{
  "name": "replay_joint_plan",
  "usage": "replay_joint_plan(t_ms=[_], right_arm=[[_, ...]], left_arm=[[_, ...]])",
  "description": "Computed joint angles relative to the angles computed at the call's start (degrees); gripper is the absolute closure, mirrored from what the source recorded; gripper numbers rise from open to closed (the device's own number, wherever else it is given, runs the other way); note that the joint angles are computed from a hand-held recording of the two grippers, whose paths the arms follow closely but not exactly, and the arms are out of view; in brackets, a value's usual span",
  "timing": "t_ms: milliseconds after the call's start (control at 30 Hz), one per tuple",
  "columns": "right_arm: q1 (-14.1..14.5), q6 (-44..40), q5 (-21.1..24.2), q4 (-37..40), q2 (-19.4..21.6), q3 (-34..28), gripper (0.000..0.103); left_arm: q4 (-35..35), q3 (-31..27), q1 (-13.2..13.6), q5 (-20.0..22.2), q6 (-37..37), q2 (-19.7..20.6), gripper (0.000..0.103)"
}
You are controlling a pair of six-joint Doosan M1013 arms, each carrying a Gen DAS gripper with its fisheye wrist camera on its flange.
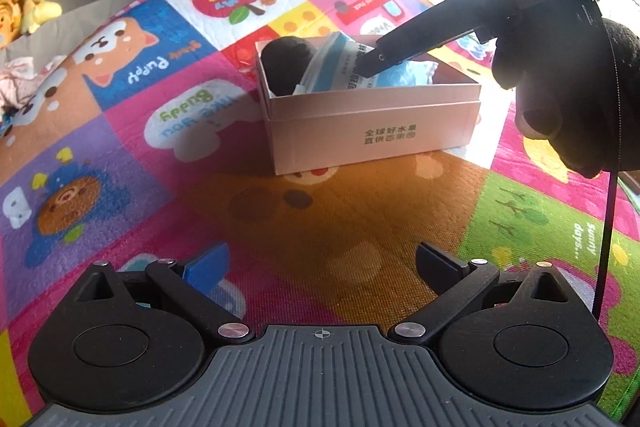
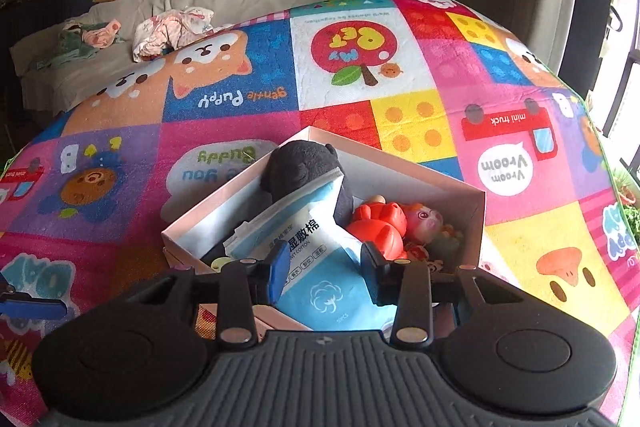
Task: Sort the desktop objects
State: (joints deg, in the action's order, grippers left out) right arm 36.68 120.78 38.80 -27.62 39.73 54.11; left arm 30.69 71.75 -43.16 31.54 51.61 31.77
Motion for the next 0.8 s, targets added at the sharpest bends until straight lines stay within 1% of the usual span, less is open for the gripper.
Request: replay_joint_plan(t_ms=[33, 100, 133, 167, 233, 300, 367, 400, 433, 467, 500, 567, 633, 667, 700, 733, 800], right_arm=[[-0.5, -0.1, -0.8, 2.2, -0.2, 0.4, 0.062], [-1.5, 0.7, -1.3, 5.9, -0.2, 0.7, 0.051], [-2.0, 0.8, -1.7, 7.8, -0.1, 0.8, 0.049], [-2.7, 0.9, -3.1, 10.6, -0.4, 1.6, 0.045], [-3.3, 1.8, -4.8, 12.9, -1.2, 3.0, 0.043], [-3.1, 4.8, -6.9, 10.7, -2.8, 5.4, 0.043], [-2.6, 9.5, -10.0, 6.0, -5.1, 8.9, 0.042], [-2.4, 12.2, -11.1, 3.7, -6.3, 10.6, 0.037], [-2.1, 16.1, -12.3, 0.5, -7.7, 12.7, 0.034], [-1.6, 21.9, -12.7, -4.9, -9.2, 14.8, 0.025], [-1.1, 26.5, -12.4, -9.5, -10.3, 16.5, 0.018], [0.2, 37.5, -9.9, -20.5, -12.7, 20.4, 0.014], [1.6, 45.5, -5.8, -28.7, -14.4, 23.6, 0.007], [2.4, 48.5, -3.3, -31.8, -15.1, 25.1, 0.000], [2.9, 49.8, -1.4, -32.7, -15.5, 26.0, 0.000], [3.3, 49.5, -0.1, -31.6, -15.6, 26.5, 0.000], [3.5, 48.2, 0.8, -26.8, -15.5, 27.0, 0.000]], left_arm=[[0.0, -0.2, -0.1, 0.2, 0.2, 0.1, 0.001], [0.1, -0.5, -0.2, 0.7, 0.3, 0.3, 0.001], [0.2, -0.6, -0.3, 1.0, 0.2, 0.3, 0.001], [0.5, -0.7, -0.4, 1.2, 0.1, 0.3, 0.001], [1.7, -0.3, -0.5, 1.5, -0.9, 0.0, 0.001], [4.1, 0.7, -0.6, 1.3, -3.0, -0.6, 0.000], [6.5, 1.9, -0.5, 1.6, -5.9, -1.3, 0.000], [7.9, 2.6, -0.4, 1.9, -7.9, -1.8, 0.000], [9.1, 3.3, -0.3, 1.9, -9.8, -2.3, 0.000], [10.4, 4.2, -0.2, 1.9, -11.8, -2.9, 0.000], [11.5, 5.1, -0.1, 1.6, -13.5, -3.5, 0.000], [13.1, 7.5, 0.2, 0.1, -16.3, -4.9, 0.000], [11.4, 8.6, 0.6, -0.2, -15.3, -5.6, 0.000], [9.2, 8.6, 0.8, 0.3, -13.6, -5.6, 0.000], [8.1, 8.4, 0.8, 0.9, -13.0, -5.5, 0.000], [8.1, 8.4, 0.8, 1.1, -13.7, -5.3, 0.000], [10.3, 7.9, 0.4, 0.9, -16.3, -4.7, 0.000]])
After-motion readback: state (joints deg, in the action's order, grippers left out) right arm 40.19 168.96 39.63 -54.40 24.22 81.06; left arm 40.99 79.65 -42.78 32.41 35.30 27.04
